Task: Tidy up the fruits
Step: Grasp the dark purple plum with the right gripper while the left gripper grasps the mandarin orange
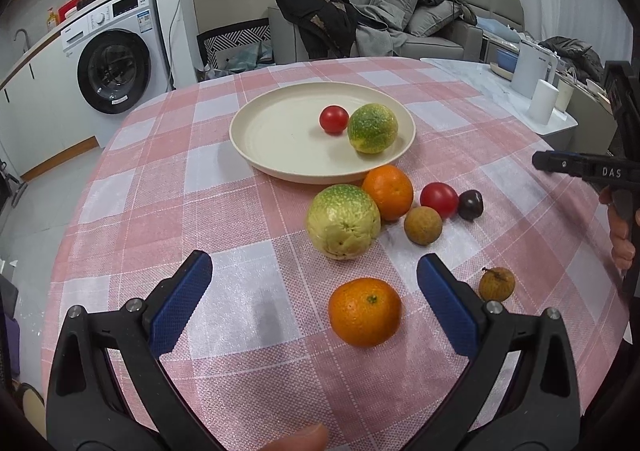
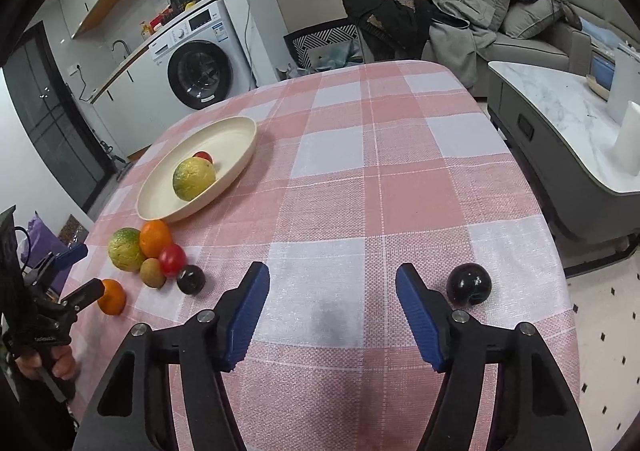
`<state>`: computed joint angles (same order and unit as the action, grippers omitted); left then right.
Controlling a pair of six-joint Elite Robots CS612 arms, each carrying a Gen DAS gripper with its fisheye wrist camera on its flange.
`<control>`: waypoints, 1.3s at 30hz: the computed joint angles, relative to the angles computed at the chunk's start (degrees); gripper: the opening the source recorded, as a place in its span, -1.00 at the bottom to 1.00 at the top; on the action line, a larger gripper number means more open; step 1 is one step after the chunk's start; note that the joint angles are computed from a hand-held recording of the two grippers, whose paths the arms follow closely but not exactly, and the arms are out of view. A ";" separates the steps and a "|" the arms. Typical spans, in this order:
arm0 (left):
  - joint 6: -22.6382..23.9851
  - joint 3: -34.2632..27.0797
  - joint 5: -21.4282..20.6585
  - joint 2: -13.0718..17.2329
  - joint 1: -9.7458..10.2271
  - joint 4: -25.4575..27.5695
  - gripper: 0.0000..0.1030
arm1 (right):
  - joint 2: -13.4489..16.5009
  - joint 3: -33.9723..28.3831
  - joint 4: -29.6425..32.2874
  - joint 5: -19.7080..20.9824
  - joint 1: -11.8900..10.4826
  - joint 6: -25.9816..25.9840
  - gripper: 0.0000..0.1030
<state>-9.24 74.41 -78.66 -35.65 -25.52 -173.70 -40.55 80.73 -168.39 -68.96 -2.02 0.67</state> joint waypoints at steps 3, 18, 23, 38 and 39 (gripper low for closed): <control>0.21 0.18 -0.11 -0.06 0.03 -0.51 0.99 | -0.66 1.31 -4.66 0.15 -0.71 1.76 0.33; -0.18 0.10 -2.61 -0.11 0.53 -0.90 0.54 | -1.96 1.92 -1.59 -5.30 -2.80 3.93 0.29; 0.59 0.10 -4.19 -0.20 0.64 -0.15 0.34 | -1.47 0.55 5.36 -5.38 -2.16 -0.13 0.09; 1.23 -0.01 -4.86 -0.19 0.66 1.02 0.27 | -0.97 0.46 5.67 -8.54 -1.80 0.87 -0.50; 1.30 0.04 -4.85 -0.23 0.63 1.02 0.27 | -0.96 0.41 5.65 -8.76 -1.74 0.70 -0.50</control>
<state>-7.94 74.45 -83.51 -35.88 -24.88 -172.67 -41.51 81.15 -162.74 -77.71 -3.76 1.37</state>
